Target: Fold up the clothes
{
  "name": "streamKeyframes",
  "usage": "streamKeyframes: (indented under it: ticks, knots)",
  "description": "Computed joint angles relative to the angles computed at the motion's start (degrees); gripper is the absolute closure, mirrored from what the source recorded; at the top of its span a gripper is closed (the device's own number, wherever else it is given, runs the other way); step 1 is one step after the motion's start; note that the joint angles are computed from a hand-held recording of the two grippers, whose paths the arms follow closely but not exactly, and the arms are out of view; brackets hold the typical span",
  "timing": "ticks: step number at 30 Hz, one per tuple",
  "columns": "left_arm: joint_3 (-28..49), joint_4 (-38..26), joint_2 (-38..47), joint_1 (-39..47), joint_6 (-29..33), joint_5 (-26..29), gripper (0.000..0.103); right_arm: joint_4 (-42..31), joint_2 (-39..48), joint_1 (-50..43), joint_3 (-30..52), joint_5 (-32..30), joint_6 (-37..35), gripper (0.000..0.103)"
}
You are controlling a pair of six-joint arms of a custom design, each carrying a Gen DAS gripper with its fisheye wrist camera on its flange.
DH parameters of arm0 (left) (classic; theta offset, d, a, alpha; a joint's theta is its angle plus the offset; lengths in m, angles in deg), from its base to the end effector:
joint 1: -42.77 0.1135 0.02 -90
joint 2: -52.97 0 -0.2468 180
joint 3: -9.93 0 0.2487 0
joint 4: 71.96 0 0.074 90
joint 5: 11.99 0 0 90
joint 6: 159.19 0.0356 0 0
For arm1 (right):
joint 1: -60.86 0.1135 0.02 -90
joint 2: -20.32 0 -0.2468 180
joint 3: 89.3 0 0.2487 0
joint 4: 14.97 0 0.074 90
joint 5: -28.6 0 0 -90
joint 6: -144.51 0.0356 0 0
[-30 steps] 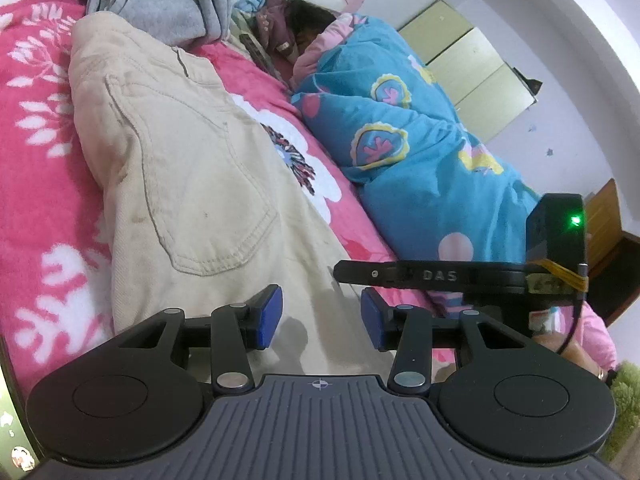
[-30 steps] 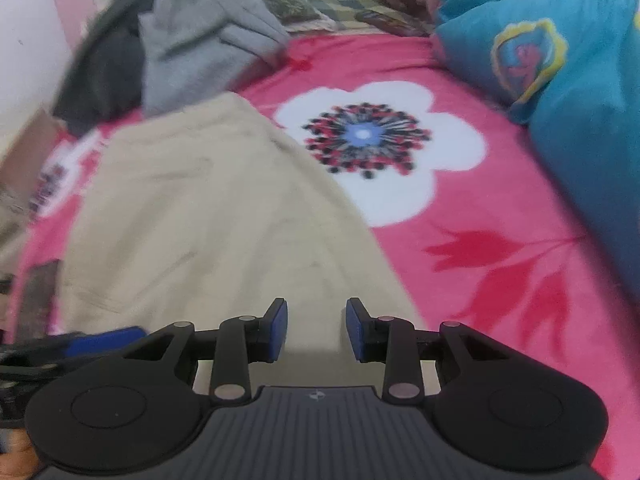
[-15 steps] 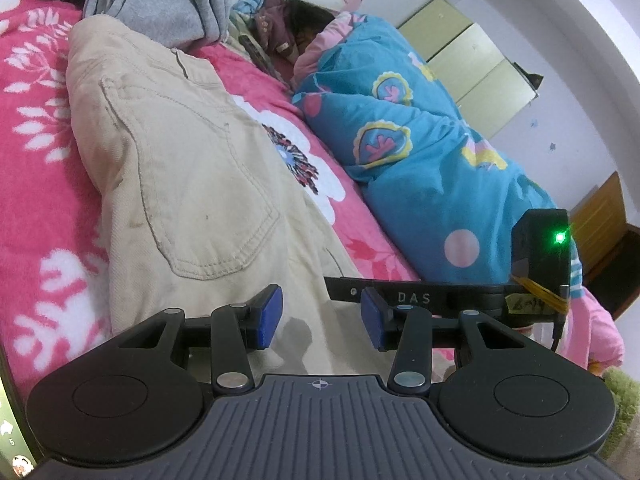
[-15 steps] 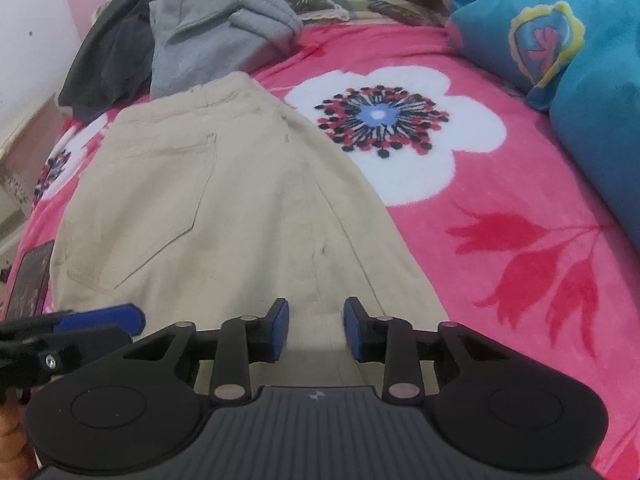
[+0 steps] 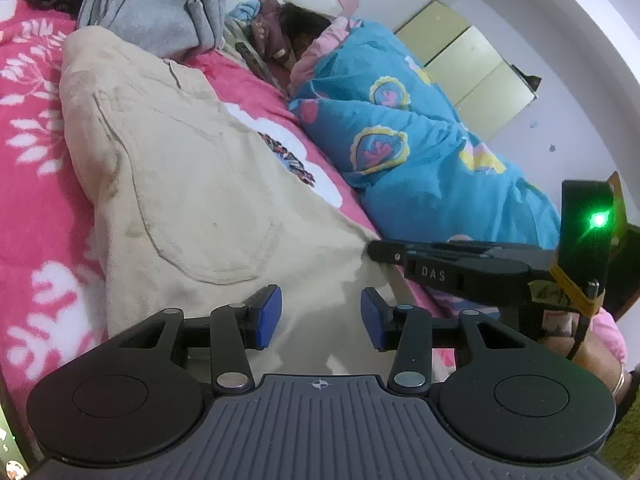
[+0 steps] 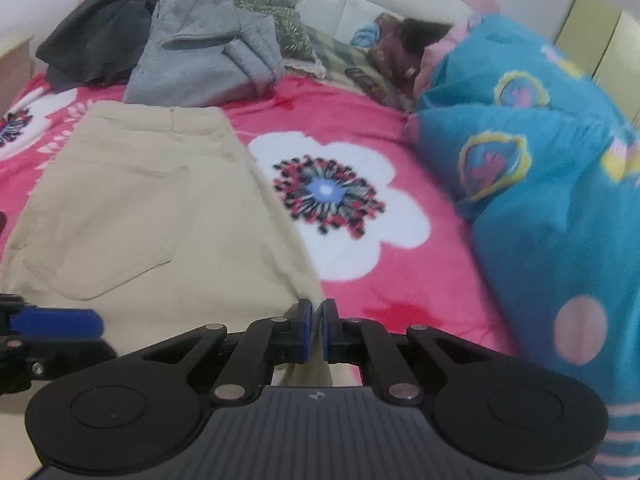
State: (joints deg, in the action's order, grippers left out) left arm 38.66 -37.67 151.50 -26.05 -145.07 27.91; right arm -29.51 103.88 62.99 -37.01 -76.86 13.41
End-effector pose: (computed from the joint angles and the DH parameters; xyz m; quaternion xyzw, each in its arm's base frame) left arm 0.1054 -0.1965 0.0679 -0.2431 0.7920 -0.2811 0.4845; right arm 0.2798 0.0199 0.1520 -0.3852 0.8349 -0.0068 0.3929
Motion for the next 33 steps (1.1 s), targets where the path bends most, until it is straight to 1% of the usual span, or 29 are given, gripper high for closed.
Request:
streamKeyframes:
  ticks: [5, 8, 11, 13, 14, 16, 18, 20, 21, 23, 26, 30, 31, 33]
  knots:
    - [0.44, 0.32, 0.47, 1.54, 0.8, 1.28, 0.059, 1.96, 3.31, 1.08, 2.32, 3.3, 0.63, 0.099]
    - [0.49, 0.23, 0.79, 2.12, 0.75, 2.25, 0.059, 2.97, 7.54, 1.31, 2.97, 4.6, 0.71, 0.099]
    - [0.7, -0.56, 0.8, 2.26, 0.78, 2.67, 0.059, 7.48, 12.91, 2.31, 1.97, 6.83, 0.78, 0.098]
    - [0.82, -1.14, 0.84, 2.02, 0.51, 2.43, 0.059, 9.89, 14.88, 2.62, 1.49, 7.27, 1.51, 0.096]
    - [0.81, -1.37, 0.83, 1.84, 0.28, 2.26, 0.059, 9.27, 14.04, 2.56, 1.52, 7.2, 1.58, 0.095]
    - [0.73, -1.9, 0.68, 1.42, -0.45, 1.93, 0.059, 6.38, 10.93, 2.28, 1.96, 7.23, 2.17, 0.079]
    - [0.73, -2.4, 0.6, 1.29, -1.29, 1.78, 0.059, 4.89, 6.99, 1.27, 1.75, 4.78, 3.54, 0.078]
    - [0.92, -3.41, 0.58, 0.8, -2.5, 1.11, 0.059, 0.99, 4.75, 0.56, 4.01, -0.06, 5.16, 0.078]
    - [0.98, -3.96, 0.52, 0.52, -3.1, 0.76, 0.059, -0.88, 5.22, 0.93, 5.94, -2.53, 5.71, 0.078]
    - [0.91, -4.69, 0.33, 0.19, -4.17, 0.33, 0.059, -2.94, 9.31, 3.64, 10.65, -5.33, 6.54, 0.079]
    - [-0.08, -4.25, -0.3, 0.27, -5.32, 0.77, 0.059, -3.24, 18.1, 7.85, 17.68, -6.56, 7.63, 0.08]
    - [-2.48, -0.67, -0.79, 1.47, -6.18, 2.99, 0.06, -0.02, 28.55, 12.53, 23.0, -2.26, 7.32, 0.08]
    - [-2.76, 0.07, -0.59, 1.61, -6.14, 3.32, 0.06, -0.4, 30.1, 13.3, 24.45, -1.41, 7.18, 0.08]
    - [-3.03, 0.56, -0.45, 1.41, -6.36, 3.46, 0.06, -2.13, 27.57, 13.81, 24.85, -0.93, 7.17, 0.08]
